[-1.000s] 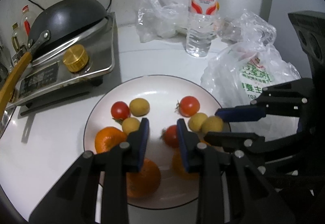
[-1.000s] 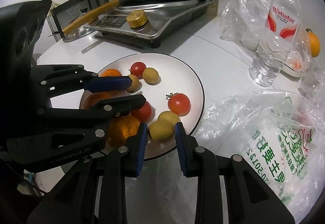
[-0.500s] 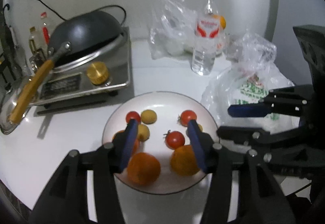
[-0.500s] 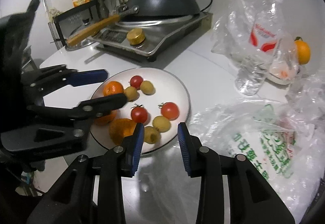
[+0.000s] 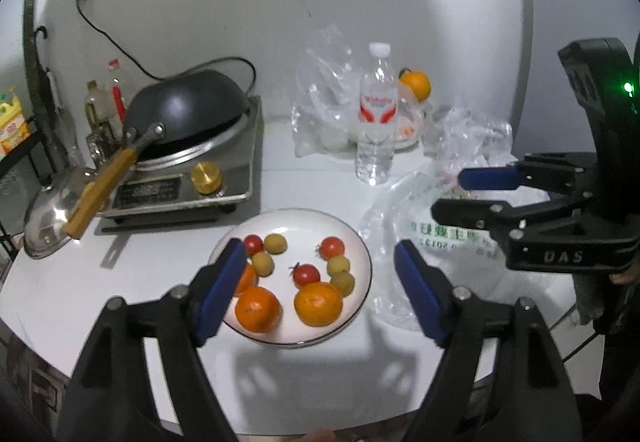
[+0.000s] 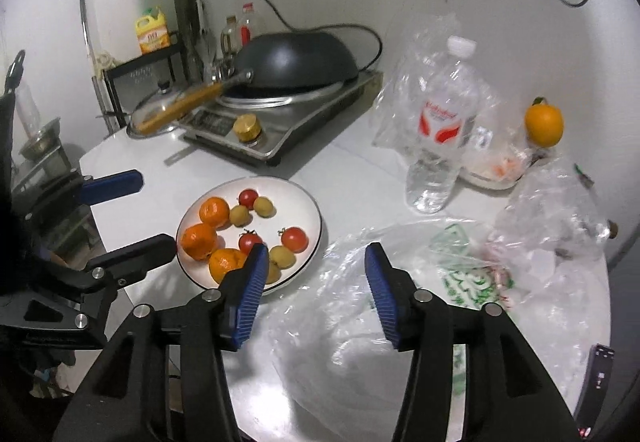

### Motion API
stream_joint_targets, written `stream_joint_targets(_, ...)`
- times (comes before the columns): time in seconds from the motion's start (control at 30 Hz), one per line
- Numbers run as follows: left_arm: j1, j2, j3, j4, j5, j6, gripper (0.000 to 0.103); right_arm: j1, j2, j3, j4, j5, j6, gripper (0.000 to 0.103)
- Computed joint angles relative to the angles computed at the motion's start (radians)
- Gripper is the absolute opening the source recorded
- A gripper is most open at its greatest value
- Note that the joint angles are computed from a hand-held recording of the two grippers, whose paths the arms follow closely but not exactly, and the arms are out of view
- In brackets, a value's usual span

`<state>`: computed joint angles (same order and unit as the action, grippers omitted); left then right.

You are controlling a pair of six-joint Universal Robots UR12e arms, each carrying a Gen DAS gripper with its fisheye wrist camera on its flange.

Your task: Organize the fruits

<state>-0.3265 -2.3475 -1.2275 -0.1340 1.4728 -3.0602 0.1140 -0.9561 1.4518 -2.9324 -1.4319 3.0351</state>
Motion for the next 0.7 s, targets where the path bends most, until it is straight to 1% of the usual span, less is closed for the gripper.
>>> stream_joint_targets(0.03,-0.003,0.005,-0.007,0.017,0.008,-0.007,0.090,-0.002,-0.007,0.010,-0.015,0.000,0.000,0.059)
stream_joint_targets(0.1,-0.009,0.017,-0.024,0.058,0.027,-0.023,0.095,-0.006,-0.023,0.029,-0.047,-0.004,-0.002,0.062)
stream_joint_targets(0.27,-0.027,0.044,-0.054,0.142,0.072,-0.041,0.096,-0.009,-0.061,0.070,-0.130,-0.036,-0.008,0.070)
stream_joint_targets(0.4,-0.042,0.063,-0.067,0.211,0.115,-0.049,0.097,-0.010,-0.098,0.105,-0.214,-0.053,0.000,0.071)
stream_joint_targets(0.53,-0.058,0.073,-0.068,0.275,0.164,-0.055,0.097,-0.009,-0.127,0.127,-0.274,-0.074,0.010,0.071)
stream_joint_targets(0.6,-0.065,0.079,-0.067,0.294,0.191,-0.056,0.097,-0.009,-0.143,0.140,-0.310,-0.087,0.017,0.071)
stream_joint_targets(0.7,-0.076,0.079,-0.058,0.321,0.228,-0.036,0.097,-0.011,-0.160,0.155,-0.353,-0.104,0.020,0.071)
